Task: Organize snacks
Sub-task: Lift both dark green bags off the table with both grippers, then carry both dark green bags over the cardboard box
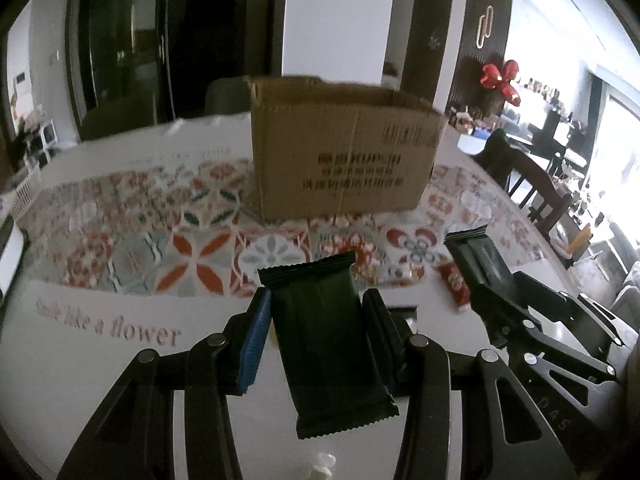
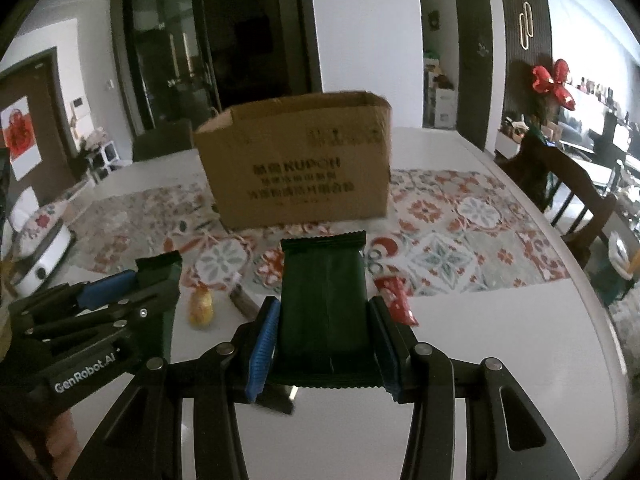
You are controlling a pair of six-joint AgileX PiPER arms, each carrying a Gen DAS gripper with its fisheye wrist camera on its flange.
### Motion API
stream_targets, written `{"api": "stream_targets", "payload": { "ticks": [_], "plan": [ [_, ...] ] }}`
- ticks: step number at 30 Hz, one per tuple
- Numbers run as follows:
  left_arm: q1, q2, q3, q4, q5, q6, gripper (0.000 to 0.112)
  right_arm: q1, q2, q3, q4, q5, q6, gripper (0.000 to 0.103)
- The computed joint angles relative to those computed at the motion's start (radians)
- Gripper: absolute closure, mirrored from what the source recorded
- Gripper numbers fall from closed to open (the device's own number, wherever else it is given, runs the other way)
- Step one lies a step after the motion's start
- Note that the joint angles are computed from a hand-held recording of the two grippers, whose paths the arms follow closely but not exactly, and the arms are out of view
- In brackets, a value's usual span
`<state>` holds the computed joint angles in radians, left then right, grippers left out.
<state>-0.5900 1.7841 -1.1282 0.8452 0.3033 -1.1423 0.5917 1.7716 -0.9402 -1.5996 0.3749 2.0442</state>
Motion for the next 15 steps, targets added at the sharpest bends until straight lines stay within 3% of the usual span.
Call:
{"api": "stream_targets", "payload": {
  "ticks": [12,15],
  "plan": [
    [0.040,-0.022,-0.089,0.063,-0.008,0.030,0.066,-0.029,-0.021,-0.099,-0.050,0.013,-0.007,0.057],
    [0.056,-0.020,-0.125,0.005,-0.016,0.112,0.066,-0.041,-0.018,-0.133,-0.048,0.020,-0.027,0.057]
  ]
}}
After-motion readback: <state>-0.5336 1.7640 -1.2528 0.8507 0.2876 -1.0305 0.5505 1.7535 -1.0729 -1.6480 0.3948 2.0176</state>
